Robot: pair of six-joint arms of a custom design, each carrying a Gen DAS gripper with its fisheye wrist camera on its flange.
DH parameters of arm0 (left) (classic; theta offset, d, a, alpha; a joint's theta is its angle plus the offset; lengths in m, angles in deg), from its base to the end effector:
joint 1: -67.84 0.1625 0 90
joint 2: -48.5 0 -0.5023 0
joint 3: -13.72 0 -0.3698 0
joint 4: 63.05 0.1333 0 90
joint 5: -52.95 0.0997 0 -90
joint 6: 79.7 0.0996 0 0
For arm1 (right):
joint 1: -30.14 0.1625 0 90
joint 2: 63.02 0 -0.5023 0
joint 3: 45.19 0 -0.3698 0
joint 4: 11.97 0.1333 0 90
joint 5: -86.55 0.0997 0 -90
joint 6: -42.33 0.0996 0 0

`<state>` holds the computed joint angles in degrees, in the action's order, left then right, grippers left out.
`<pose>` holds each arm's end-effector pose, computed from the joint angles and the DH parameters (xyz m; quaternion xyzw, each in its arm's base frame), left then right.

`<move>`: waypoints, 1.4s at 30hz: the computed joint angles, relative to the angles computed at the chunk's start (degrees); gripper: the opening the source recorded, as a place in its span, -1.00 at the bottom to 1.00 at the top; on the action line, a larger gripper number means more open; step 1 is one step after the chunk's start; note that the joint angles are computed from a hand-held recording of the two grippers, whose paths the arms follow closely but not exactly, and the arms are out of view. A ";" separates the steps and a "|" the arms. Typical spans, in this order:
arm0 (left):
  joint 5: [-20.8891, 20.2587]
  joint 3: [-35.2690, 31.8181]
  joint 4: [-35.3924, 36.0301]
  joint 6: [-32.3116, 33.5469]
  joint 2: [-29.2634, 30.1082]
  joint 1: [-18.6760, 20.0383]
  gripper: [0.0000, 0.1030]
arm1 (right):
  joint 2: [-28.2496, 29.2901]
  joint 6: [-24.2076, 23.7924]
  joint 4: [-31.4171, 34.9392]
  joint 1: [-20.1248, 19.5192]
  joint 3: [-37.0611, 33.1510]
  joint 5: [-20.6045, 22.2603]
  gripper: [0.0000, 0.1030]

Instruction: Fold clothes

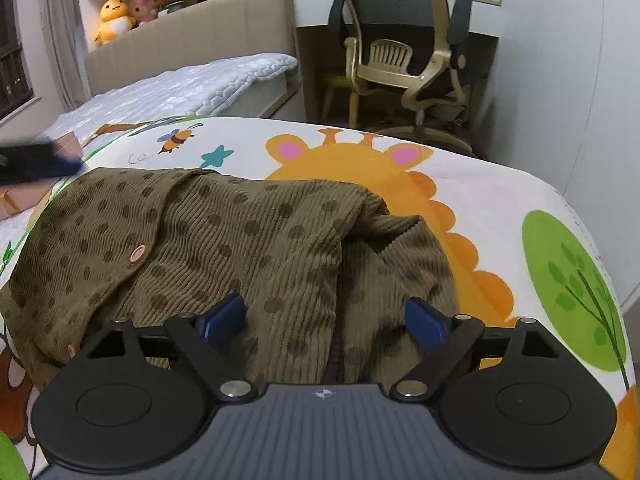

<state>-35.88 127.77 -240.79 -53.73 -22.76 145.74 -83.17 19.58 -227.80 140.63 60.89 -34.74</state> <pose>0.0121 -0.5893 0.3869 0.2977 0.8747 -0.3783 0.0555 0.2965 -0.5605 -0.0347 0.2480 -0.8754 0.3235 0.2599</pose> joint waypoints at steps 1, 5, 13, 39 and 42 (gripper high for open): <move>0.13 -0.64 0.58 -1.35 1.30 0.33 0.88 | -0.31 -0.08 -0.74 0.11 0.93 0.03 0.78; 1.82 -1.41 2.20 -4.81 4.41 2.10 0.88 | -1.04 -1.82 -6.32 0.87 3.99 1.53 1.00; -1.24 3.48 -3.67 -1.07 3.32 4.67 0.88 | -1.32 1.67 -3.04 1.56 2.22 14.31 1.00; 7.22 2.93 -9.90 -2.35 4.60 0.86 0.98 | 4.56 -9.06 -9.06 2.87 5.27 2.70 1.00; 4.44 1.52 -9.88 -3.05 6.01 2.91 0.99 | 4.10 -9.27 -7.23 2.81 5.02 2.81 1.00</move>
